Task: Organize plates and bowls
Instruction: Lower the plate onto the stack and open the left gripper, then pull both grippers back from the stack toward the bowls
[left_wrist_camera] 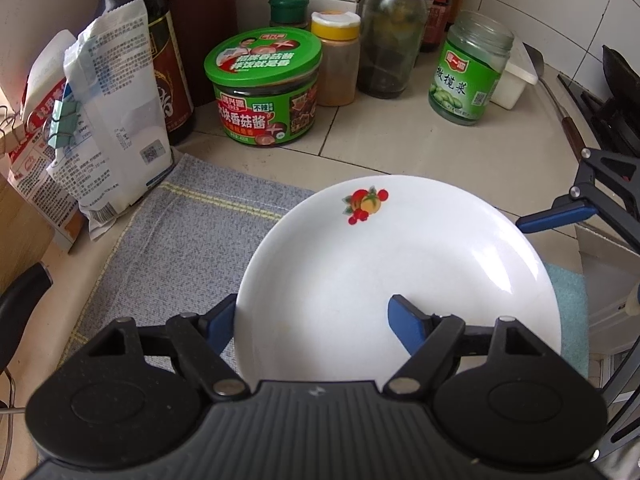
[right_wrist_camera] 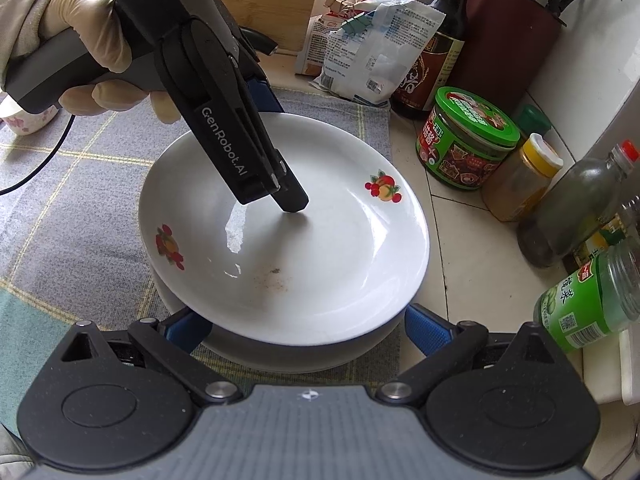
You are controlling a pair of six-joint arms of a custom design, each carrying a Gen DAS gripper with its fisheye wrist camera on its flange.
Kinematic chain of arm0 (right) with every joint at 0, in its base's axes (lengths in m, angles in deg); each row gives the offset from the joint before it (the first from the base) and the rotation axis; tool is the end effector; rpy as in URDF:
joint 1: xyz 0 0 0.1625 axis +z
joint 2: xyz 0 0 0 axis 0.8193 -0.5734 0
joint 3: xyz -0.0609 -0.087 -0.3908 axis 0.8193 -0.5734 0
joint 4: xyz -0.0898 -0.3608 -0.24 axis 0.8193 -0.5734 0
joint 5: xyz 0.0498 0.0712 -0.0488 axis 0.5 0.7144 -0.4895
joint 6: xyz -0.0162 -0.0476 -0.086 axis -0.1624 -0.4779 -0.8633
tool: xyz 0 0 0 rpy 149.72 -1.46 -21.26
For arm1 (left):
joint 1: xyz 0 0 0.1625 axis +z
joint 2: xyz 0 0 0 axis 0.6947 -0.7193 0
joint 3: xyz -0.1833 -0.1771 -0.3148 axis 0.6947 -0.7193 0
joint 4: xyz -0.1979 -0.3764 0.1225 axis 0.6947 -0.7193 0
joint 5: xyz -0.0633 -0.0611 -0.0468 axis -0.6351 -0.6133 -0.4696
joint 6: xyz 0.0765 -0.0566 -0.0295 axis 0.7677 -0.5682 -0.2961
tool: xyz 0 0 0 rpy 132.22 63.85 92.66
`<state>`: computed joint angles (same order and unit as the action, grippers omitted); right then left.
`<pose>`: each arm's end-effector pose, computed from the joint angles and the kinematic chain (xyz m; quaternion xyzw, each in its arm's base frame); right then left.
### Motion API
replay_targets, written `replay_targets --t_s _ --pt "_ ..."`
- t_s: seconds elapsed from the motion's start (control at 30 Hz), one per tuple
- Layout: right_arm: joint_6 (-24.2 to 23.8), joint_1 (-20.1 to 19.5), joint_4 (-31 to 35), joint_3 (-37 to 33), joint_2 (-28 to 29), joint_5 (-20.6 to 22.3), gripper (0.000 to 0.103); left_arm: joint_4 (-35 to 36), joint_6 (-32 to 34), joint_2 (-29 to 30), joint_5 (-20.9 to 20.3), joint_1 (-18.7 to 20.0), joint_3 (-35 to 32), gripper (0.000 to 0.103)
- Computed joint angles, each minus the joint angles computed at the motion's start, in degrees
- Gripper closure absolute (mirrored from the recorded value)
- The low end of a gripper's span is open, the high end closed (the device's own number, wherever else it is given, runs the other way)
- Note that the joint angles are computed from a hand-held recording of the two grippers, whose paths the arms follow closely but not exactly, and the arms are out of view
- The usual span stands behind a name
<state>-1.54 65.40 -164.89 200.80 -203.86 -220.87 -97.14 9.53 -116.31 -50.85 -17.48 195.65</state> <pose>0.1609 -0.1592 0.2229 0.2731 -0.8595 0.1979 0.3840 -0.3244 -0.3481 0.0462 0.5296 0.8265 -0.0143 0.1900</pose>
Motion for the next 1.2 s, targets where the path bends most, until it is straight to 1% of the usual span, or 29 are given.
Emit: replay_targets --t_s 0.1,0.2,0.27,0.37,0.5,0.63,0.8,0.93,1.0,1.1,1.2 --pt "0.5 0.2 2.1 -0.3 -1.3 0.4 0.0 -0.1 0.0 -0.2 0.7 -0.1 0.2 0.022" --pt "0.8 -0.1 5.2 -0.5 -3.7 2.2 0.0 -0.2 -0.3 -0.7 0.8 -0.2 0.6 0.02" --pt "1.8 0.1 7.7 -0.8 -3.7 2.5 0.0 -0.7 -0.3 -0.9 1.1 -0.4 0.9 0.017" --pt "3.4 1.4 8.4 -0.5 -3.5 1.3 0.0 -2.1 -0.2 -1.5 1.5 -0.8 1.6 0.016" --pt "4.4 1.3 9.4 -0.7 -5.1 1.7 0.0 -4.6 0.1 -2.8 2.8 -1.9 2.9 0.014" --pt "4.9 2.1 9.2 -1.1 -4.5 1.0 0.0 -7.8 0.5 -4.9 4.5 -3.8 5.0 0.008" --pt "5.9 3.8 8.1 -1.3 -4.6 0.6 0.0 -9.8 -1.1 -8.9 7.7 -7.1 7.8 0.007" --pt "5.4 4.9 3.5 -0.9 -3.7 0.3 0.0 -8.8 -6.1 -14.1 11.5 -10.7 10.6 0.004" --pt "4.5 4.9 0.1 -0.6 -2.8 0.5 0.0 -6.3 -9.9 -17.5 14.3 -13.0 12.0 0.003" --pt "2.4 4.9 -6.0 0.1 -1.5 1.3 0.0 0.4 -17.7 -23.4 19.2 -17.2 14.1 0.003" --pt "-0.2 5.2 -12.6 1.0 -0.1 1.4 0.0 9.0 -27.7 -28.9 23.6 -22.0 16.0 0.003"
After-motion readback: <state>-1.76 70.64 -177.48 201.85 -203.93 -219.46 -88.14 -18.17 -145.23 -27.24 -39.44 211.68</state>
